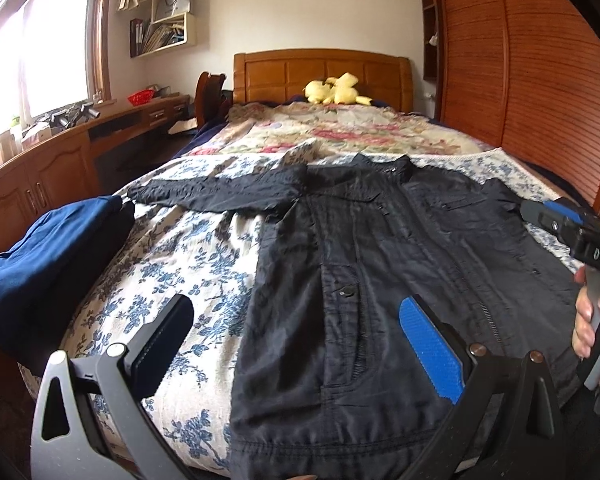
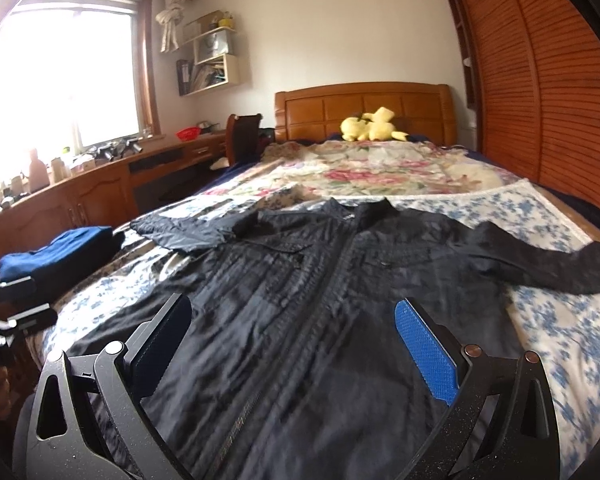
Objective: Fold large clothes
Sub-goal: 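Reach the left tool to the jacket sleeve nearest it and grasp the cuff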
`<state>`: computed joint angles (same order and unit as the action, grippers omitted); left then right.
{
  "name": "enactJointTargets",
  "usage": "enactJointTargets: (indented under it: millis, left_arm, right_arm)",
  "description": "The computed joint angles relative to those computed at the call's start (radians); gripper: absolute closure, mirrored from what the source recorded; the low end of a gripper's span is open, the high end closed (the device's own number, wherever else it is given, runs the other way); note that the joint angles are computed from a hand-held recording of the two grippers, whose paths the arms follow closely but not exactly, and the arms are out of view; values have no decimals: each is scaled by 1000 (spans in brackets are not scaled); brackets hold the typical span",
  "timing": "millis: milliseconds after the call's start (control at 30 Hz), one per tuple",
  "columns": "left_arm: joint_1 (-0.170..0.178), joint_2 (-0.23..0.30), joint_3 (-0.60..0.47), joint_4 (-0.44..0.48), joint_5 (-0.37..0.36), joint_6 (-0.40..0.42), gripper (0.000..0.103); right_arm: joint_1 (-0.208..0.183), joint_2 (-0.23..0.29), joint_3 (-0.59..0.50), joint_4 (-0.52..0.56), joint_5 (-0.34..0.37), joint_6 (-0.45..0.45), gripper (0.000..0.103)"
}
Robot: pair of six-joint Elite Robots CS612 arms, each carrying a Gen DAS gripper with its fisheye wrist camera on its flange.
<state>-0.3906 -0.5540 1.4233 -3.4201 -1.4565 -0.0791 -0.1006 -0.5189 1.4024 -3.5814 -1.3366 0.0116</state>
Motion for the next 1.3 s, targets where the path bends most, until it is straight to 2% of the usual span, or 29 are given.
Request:
enactJointTargets:
  millis: [300, 433, 600, 700, 800, 967, 1167, 1300]
  left_arm:
    - [4, 34, -67, 87, 87, -8, 0]
    - [20, 43, -99, 134, 55, -48, 0]
    - [42, 46, -141, 220, 30, -116, 0]
    - [57, 46, -169, 257, -5, -136, 0]
    - [72, 56, -228, 312, -55, -114, 0]
    - [91, 111, -369, 388, -116, -58, 0]
    - [121, 207, -550, 470, -207, -99, 1]
    - [136, 300, -725, 569, -234, -117, 10]
  right_arm:
    - [24, 103, -231, 192, 95, -67, 0]
    - [35, 143, -310, 273, 105, -120, 0]
    - [40, 173, -345, 347, 110, -178, 0]
    - [38, 175, -343, 345, 120, -180, 0]
    - [35, 174, -336, 324, 120, -165, 0]
    - [36, 177, -344, 347, 93, -142, 0]
    - [36, 183, -358, 383, 102, -145, 0]
    - [39, 182, -352, 376, 98, -156, 0]
